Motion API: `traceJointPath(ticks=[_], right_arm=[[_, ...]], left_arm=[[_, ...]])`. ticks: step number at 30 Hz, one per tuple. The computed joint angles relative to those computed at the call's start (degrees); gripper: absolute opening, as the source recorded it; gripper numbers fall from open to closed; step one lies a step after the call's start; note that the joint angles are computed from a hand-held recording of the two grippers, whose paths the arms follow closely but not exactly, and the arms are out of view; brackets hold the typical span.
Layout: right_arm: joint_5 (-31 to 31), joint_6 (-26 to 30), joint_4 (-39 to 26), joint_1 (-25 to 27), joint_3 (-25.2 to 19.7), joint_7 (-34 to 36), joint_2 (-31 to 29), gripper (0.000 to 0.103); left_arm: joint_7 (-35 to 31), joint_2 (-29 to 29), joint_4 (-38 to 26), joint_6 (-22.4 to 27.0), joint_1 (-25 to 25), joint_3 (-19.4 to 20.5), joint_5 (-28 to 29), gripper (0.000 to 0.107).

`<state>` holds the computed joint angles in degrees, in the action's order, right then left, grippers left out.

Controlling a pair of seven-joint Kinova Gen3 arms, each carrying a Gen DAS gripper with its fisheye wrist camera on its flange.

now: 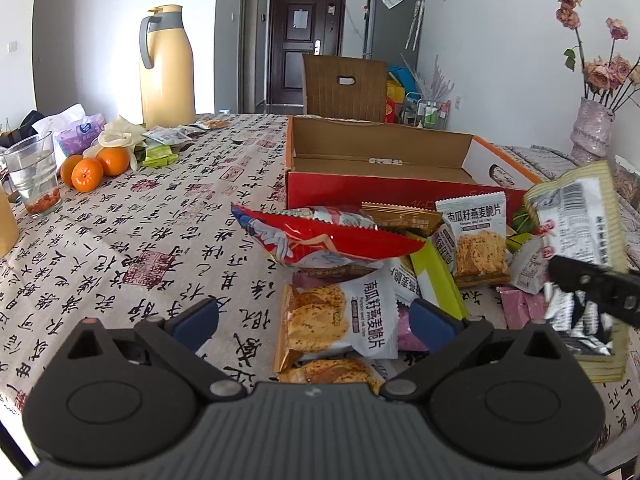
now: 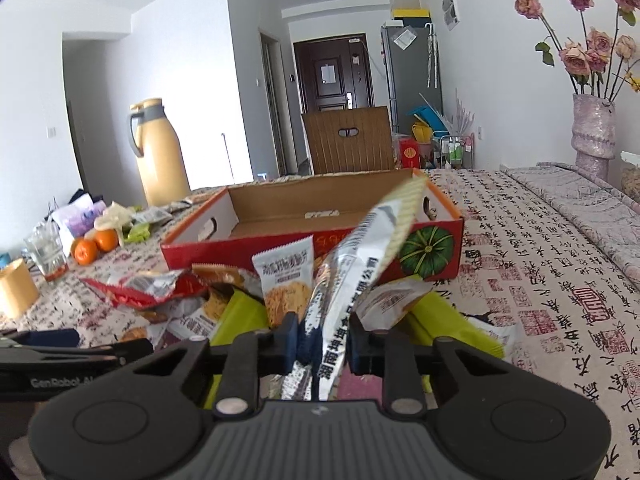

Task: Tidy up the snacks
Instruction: 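Grasp the white printed snack packet with the right gripper, then lift the white packet with the right gripper while the left gripper grasps a cracker pack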

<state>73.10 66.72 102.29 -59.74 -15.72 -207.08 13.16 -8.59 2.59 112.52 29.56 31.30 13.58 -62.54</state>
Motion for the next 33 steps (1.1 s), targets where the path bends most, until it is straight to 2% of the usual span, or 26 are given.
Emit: traceJointPath(ticks=[3,9,15,19,24,28,33], right_arm=[[0.8,0.1,1.2,0.2,-0.1,-1.0,-1.4,0.018],[2.4,-0.3,3.1,1.7,-1.0,-3.2,-3.4,0.018],[2.7,-1.7,4.1,3.8,-1.6,-4.0,-4.2,0.018],[2.8,-3.0,4.4,4.5,-1.9,-4.2,-4.3,0.018],[2.7,-3.3,4.4,4.6,-2.0,-4.4,-4.0,0.018],[2.6,-3.1,4.4,4.3,-2.0,-4.5,-4.0,0.018],[2.6,-2.6,4.5,3.9,-2.2,-4.8,-3.9,0.018]], left_arm=[[-2.7,0.7,-1.5,0.8,-0.1,0.0,3.0,0.103],[-8.7,2.8,-5.1,2.1,0.2,-1.3,9.1,0.103],[-17.1,4.9,-8.3,3.3,0.4,-3.0,18.4,0.101],[-21.6,4.6,-8.4,2.4,-0.6,-3.9,24.0,0.091],[-27.5,4.2,-8.3,0.6,-2.2,-4.2,30.7,0.072],[-27.3,3.6,-7.8,0.2,-1.9,-4.7,30.9,0.069],[-26.7,2.5,-6.8,-0.7,-2.1,-4.6,30.2,0.055]])
